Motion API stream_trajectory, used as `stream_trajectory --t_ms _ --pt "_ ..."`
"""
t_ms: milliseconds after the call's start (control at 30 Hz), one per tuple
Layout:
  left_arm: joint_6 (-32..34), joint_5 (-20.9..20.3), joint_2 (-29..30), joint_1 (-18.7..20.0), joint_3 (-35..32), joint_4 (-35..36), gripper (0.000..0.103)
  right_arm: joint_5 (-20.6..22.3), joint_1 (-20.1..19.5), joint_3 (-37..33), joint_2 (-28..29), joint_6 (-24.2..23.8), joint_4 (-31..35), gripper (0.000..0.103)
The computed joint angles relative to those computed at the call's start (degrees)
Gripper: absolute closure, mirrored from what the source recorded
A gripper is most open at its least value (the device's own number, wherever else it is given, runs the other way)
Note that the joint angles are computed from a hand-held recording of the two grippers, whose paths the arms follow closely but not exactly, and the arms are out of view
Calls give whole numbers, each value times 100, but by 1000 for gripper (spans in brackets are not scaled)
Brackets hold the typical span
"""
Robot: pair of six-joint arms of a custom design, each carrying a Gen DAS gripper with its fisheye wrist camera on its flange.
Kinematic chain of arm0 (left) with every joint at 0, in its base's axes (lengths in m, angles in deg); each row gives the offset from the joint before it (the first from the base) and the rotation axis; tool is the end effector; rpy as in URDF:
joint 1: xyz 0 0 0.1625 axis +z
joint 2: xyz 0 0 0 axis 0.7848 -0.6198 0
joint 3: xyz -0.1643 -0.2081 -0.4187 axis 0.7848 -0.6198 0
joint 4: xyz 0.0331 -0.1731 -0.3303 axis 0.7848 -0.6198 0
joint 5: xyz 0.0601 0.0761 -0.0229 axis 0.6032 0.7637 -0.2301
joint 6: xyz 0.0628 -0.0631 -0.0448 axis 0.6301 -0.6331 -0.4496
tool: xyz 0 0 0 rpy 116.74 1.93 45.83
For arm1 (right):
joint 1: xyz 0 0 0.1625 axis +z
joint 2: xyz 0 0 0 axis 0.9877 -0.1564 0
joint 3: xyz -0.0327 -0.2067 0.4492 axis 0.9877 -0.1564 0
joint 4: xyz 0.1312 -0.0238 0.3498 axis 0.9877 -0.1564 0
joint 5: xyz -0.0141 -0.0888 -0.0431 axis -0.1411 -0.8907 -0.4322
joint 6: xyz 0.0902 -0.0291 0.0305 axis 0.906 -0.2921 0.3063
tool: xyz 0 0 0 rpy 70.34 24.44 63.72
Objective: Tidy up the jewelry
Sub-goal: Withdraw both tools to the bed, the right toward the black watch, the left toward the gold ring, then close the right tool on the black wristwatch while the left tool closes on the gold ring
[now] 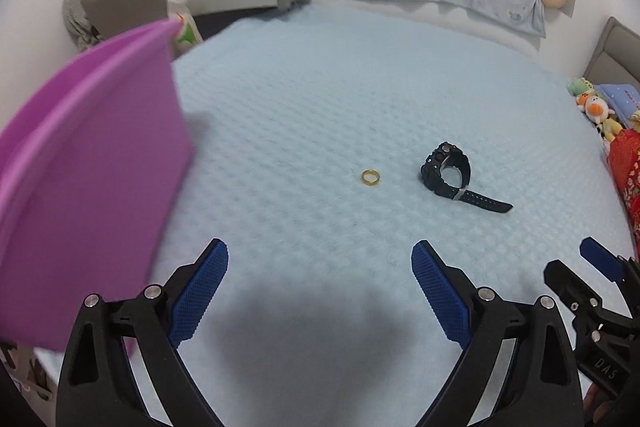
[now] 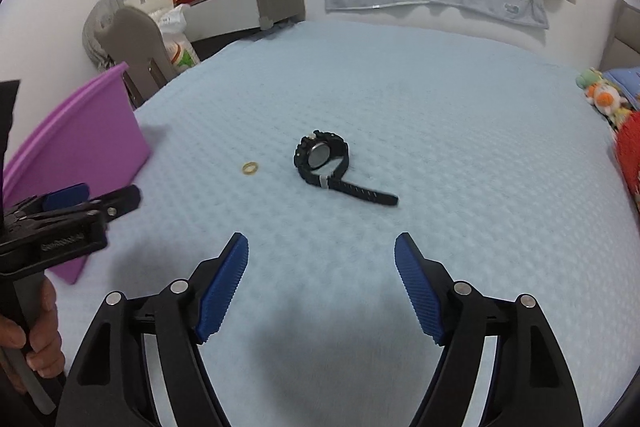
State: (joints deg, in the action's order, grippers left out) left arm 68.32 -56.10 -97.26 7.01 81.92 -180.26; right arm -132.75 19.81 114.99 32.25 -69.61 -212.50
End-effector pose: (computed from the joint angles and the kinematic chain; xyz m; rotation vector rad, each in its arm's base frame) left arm -0.1701 -0.7049 0.1968 0.0928 2.1379 -0.9439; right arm 0.2315 -0.7079 0.1280 0.7551 -2.4072 0.7958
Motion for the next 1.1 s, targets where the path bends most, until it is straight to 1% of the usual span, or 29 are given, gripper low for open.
stream_trajectory --t_ms 100,267,400,500,567,700,833,867,967,1100 --pt "175 -61 277 166 -444 137 12 -45 -55 -610 366 -361 208 29" --pt "440 -207 708 446 -1180 256 12 -140 -136 -1445 841 -635 592 29" --pt "525 -251 924 602 -1559 416 12 -134 -233 -2096 1160 -557 1163 29" --pt "602 -264 1057 696 -1776 481 12 -156 -269 -2480 1368 -622 1353 29" --pt "702 -249 1159 741 -1921 487 12 -257 -271 -2714 1509 -651 1422 29" --pt "800 -218 1295 800 -2152 562 11 -252 -304 -3155 1728 -581 1723 29" --pt "754 -276 1331 865 -2244 624 11 -333 -328 -3538 1894 -507 2051 29" --pt "749 -281 1349 879 -2278 624 11 -323 -340 -3655 1927 -443 2203 27" --pt "677 -313 1378 907 -2396 708 11 -278 -358 -3904 2006 -353 2452 26" --pt "755 -367 1447 923 -2565 823 11 83 -440 -4041 1960 -139 2729 26"
